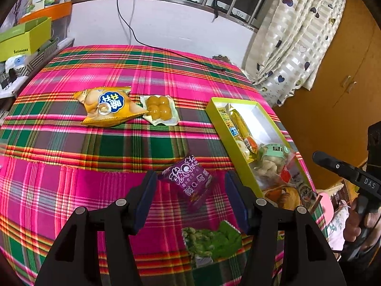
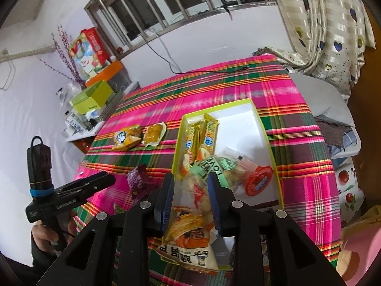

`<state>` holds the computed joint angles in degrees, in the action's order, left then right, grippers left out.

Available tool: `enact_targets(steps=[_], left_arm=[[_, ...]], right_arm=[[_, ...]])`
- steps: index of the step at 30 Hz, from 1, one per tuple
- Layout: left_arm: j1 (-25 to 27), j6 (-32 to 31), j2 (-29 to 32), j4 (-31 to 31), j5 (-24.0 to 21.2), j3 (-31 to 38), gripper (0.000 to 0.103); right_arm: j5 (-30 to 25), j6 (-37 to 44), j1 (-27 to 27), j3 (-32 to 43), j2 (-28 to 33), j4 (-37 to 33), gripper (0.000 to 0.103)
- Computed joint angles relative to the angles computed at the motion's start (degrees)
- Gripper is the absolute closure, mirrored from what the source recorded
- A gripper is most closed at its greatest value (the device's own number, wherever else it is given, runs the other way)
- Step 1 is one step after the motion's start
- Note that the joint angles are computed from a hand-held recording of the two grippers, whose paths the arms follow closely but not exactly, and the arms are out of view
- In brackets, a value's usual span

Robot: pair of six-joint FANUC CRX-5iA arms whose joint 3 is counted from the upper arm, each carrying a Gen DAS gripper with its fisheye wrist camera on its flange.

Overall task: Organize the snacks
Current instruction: 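Move the right tool to the green snack bag and grasp it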

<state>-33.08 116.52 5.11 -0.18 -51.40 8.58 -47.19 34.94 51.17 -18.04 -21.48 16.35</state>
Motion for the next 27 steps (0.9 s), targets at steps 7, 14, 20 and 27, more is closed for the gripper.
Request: enact_targets(steps=[7,14,20,27], left_arm=[[0.27,1.41,-1.56,-0.78,0.36,-1.36,0.044],[0.51,2.50,-3.45,-1.22,0.81,-3.05,0.044],[0.51,3.28,-5.66,-2.00,0.92,-4.63,0.043],[0.45,4.05,-8.97,-3.07,1.43,-7.16,0.043]], right_arm=[[0.33,1.84,1.41,0.79,0.88,-1.00,0.076],[0.57,7.38,3.90,2.23,2.53,-3.37,0.068],[-1.42,14.50,6.24,4.44,5.70,-6.33,0.061],[-4.88,21.25,8.68,6.90,9.64,-8.05,0.052]])
